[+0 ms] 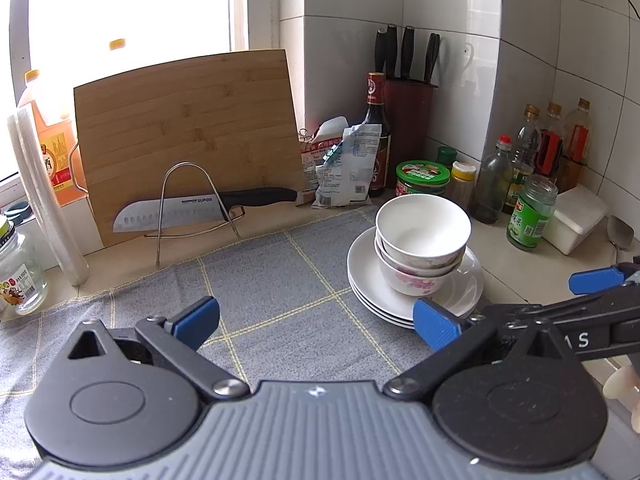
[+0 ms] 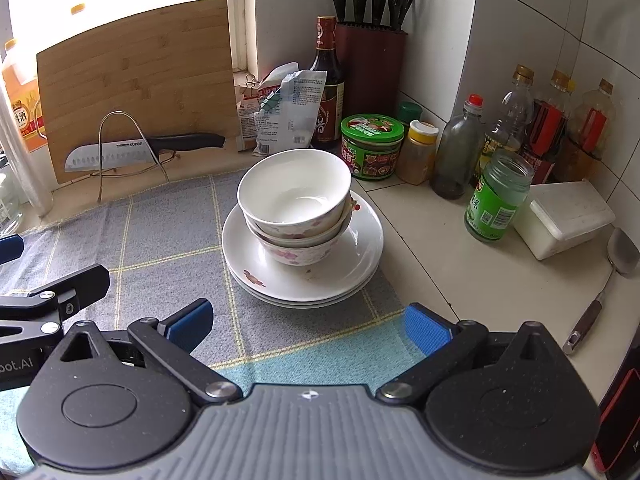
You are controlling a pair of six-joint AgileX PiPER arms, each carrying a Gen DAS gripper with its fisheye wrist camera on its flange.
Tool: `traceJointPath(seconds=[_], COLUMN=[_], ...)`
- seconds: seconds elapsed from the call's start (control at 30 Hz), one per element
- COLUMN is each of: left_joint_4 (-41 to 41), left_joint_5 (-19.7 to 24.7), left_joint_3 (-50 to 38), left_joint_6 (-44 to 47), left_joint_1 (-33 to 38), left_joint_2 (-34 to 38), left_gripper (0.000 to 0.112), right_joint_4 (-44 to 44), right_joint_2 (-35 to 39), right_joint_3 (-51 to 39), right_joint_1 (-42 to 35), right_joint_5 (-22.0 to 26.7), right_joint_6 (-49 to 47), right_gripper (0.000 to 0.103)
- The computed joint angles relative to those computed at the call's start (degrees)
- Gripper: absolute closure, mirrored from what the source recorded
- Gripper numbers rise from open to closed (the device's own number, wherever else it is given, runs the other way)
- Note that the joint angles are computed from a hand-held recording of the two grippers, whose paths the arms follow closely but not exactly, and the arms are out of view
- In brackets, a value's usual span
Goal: Organize plates and bowls
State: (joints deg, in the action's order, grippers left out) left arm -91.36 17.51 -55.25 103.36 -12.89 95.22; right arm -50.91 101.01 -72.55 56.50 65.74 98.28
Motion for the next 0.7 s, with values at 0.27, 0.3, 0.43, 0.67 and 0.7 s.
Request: traceJointPath(seconds=[0.27,0.3,0.43,0.67,0.7], left_joint_4=[0.4,0.6,1.5,1.9,2.1], left_joint_5=[-0.2,-0.2,-0.3,-0.1,-0.1], left_joint_3=[-0.4,-0.5,-0.8,-1.0,-1.1], left_joint_6=[-0.4,-0.6,-1.6,-1.8,-2.0], left_joint_1=[-0.5,-0.6,-0.8,-0.8,-0.8], left_joint_2=[0.3,0.5,0.7,0.8,0.8], left_gripper=[0.010,0.010,0.010,0.010,0.010], right_joint_4=[0.1,0.2,0.3,0.4,0.4], right_joint_2=[-0.2,-0.2,-0.2,0.1,0.1], right_joint_3=[0.2,0.3,0.5,0.1,0.1], right_joint_1=[-0.3,-0.4,-0.6,-0.4,-0.4], right_joint_5=[0.4,0.4,0.5,1.1,1.1], right_joint_6=[0.1,0.1,0.2,0.4,0.4], right_gripper=[0.000,0.000,0.000,0.000,0.000])
